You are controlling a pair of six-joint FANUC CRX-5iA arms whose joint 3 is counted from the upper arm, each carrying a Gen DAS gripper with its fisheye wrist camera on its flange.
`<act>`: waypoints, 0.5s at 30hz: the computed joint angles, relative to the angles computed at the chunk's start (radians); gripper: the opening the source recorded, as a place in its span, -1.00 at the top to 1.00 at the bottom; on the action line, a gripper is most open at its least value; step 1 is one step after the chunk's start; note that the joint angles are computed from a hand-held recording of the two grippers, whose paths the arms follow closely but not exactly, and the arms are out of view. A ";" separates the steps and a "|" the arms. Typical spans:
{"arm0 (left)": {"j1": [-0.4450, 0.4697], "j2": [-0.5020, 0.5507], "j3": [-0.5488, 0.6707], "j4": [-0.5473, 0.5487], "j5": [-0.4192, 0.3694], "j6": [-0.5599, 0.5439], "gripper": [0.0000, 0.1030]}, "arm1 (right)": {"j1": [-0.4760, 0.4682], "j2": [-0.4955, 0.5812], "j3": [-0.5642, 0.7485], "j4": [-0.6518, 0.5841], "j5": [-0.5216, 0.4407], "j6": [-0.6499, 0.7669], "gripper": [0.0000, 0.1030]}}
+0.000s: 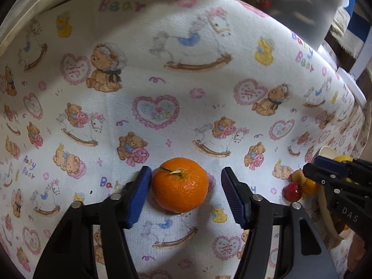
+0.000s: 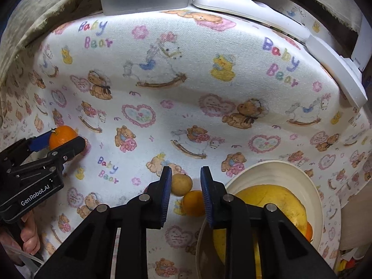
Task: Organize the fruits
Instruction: 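Close the left gripper on the orange tangerine while the right approaches the small red apple, then lift the tangerine with the left gripper while the right grasps and lifts the small red apple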
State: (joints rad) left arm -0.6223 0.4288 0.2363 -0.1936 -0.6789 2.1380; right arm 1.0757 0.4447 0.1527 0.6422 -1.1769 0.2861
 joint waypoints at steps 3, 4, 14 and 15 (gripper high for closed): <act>-0.006 -0.001 0.005 -0.015 -0.006 0.034 0.14 | 0.005 0.015 0.014 -0.003 0.001 -0.004 0.53; -0.006 -0.010 -0.006 -0.009 0.009 0.057 0.14 | 0.007 0.031 0.030 -0.003 0.000 -0.005 0.54; -0.018 -0.074 -0.058 -0.120 0.073 0.185 0.14 | 0.026 0.095 0.111 -0.037 -0.036 0.078 0.77; -0.024 -0.071 -0.049 -0.138 0.073 0.201 0.14 | 0.030 0.094 0.115 -0.043 -0.031 0.082 0.77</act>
